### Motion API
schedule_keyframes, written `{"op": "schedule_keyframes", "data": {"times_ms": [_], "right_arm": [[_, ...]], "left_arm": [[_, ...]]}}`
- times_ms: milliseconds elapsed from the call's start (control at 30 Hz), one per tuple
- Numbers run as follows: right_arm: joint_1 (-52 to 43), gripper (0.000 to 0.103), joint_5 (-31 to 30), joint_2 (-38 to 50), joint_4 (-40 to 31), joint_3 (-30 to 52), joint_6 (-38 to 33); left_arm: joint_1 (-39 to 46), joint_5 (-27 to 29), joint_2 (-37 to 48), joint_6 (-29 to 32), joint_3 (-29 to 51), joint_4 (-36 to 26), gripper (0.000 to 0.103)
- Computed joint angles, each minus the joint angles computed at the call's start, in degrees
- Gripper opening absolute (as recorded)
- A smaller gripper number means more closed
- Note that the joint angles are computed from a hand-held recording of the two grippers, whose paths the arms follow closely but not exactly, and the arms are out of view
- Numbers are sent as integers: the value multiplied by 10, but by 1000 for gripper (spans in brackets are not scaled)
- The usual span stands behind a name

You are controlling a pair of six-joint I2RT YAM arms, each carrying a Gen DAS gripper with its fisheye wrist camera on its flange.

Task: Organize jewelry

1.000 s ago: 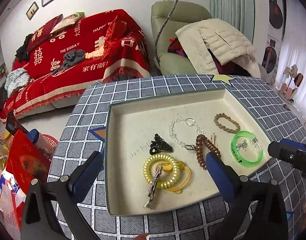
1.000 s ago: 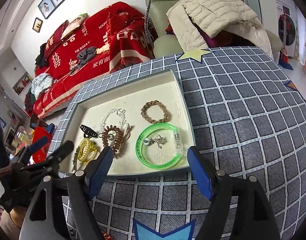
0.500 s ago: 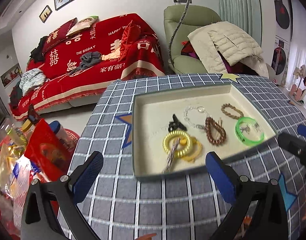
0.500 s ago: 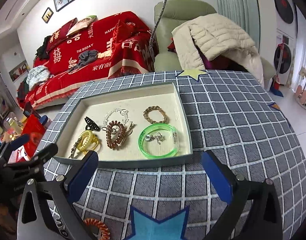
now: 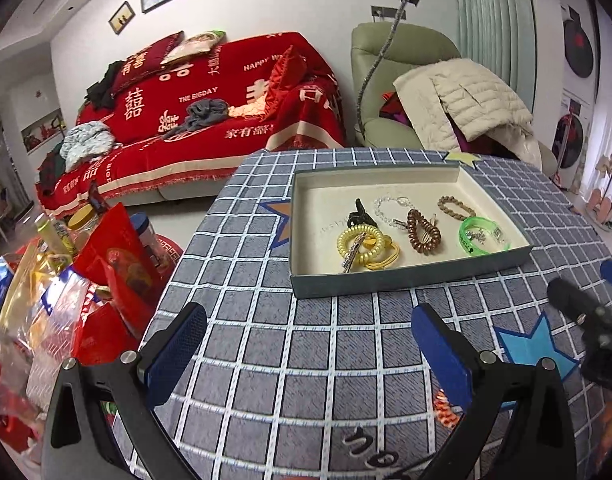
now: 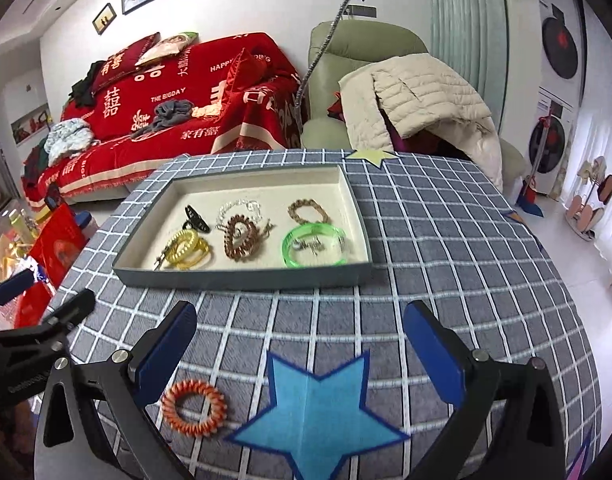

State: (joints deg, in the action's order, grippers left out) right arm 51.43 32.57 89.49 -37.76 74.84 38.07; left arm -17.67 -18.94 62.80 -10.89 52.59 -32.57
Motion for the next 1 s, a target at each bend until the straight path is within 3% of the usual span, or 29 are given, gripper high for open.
{"op": "schedule_keyframes", "data": {"times_ms": [433, 1000], "right_arm": [[58, 103, 85, -20, -62, 7, 45], [58, 103, 77, -24, -57, 15, 41]], "left_arm": [[-51, -58, -49, -22, -8, -24, 103], [-52, -63, -50, -32, -4, -40, 103]]}}
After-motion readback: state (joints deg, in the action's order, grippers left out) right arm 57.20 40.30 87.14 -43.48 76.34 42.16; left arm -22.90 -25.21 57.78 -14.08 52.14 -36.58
